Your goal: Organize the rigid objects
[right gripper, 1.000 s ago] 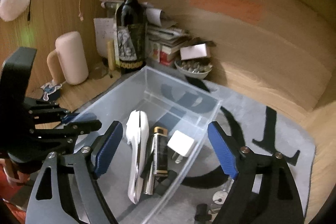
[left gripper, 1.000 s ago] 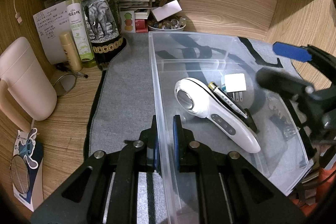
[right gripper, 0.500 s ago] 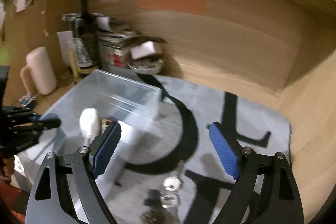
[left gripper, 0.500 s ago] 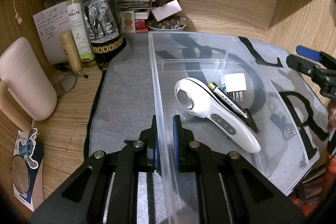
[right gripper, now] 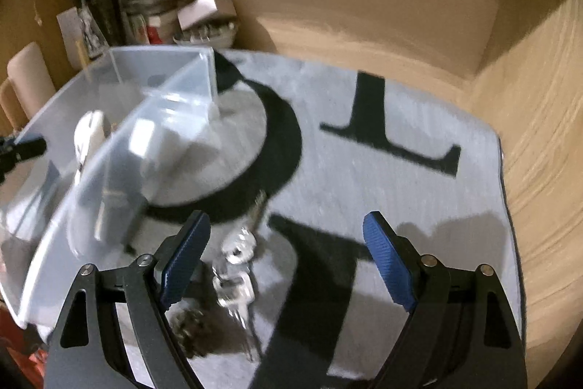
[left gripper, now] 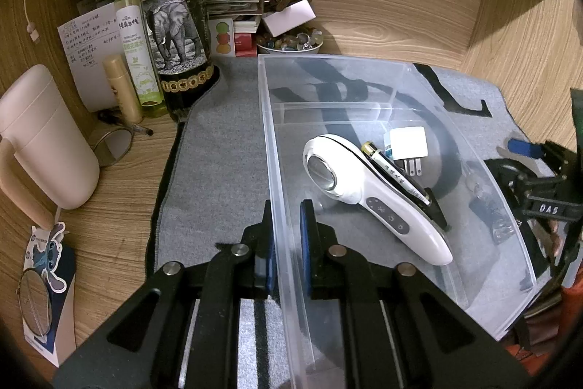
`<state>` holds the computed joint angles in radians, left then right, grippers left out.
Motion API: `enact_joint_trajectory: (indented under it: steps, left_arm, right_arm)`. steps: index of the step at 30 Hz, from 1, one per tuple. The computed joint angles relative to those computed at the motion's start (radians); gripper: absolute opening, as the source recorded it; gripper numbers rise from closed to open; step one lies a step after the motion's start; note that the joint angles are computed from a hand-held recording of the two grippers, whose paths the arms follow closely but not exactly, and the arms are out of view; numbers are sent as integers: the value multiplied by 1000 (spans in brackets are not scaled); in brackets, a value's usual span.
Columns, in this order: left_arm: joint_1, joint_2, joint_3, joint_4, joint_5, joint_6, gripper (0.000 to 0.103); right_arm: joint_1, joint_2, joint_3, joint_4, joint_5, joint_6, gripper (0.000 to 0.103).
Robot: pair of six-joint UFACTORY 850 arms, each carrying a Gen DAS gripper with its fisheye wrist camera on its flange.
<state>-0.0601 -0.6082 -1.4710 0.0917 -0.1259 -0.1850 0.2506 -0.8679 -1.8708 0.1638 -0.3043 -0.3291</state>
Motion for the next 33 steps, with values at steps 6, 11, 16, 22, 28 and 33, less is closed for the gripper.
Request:
enact_joint_trajectory:
  steps: [6, 11, 16, 22, 28, 33]
  left_arm:
    - [3, 0, -1, -23, 0, 18, 9]
    - [3, 0, 1, -8, -3, 9, 9]
    - [3, 1, 4, -2, -1, 4, 9]
    - [2, 1, 4, 8, 0, -5, 9]
    - [1, 2, 8, 23, 3, -20, 9]
    - [1, 2, 8, 28, 3, -24, 9]
  right_arm:
    - [-11, -56, -71, 119, -111, -84, 82]
    - [-6, -76, -100, 117, -141, -92, 68]
    - [-1, -70, -92, 85, -130, -99, 56]
    - [-9, -68, -90, 59, -121, -77, 45]
    - [-8, -67, -88, 12, -113, -33, 43]
    - [-5, -67, -84, 20, -110, -58, 43]
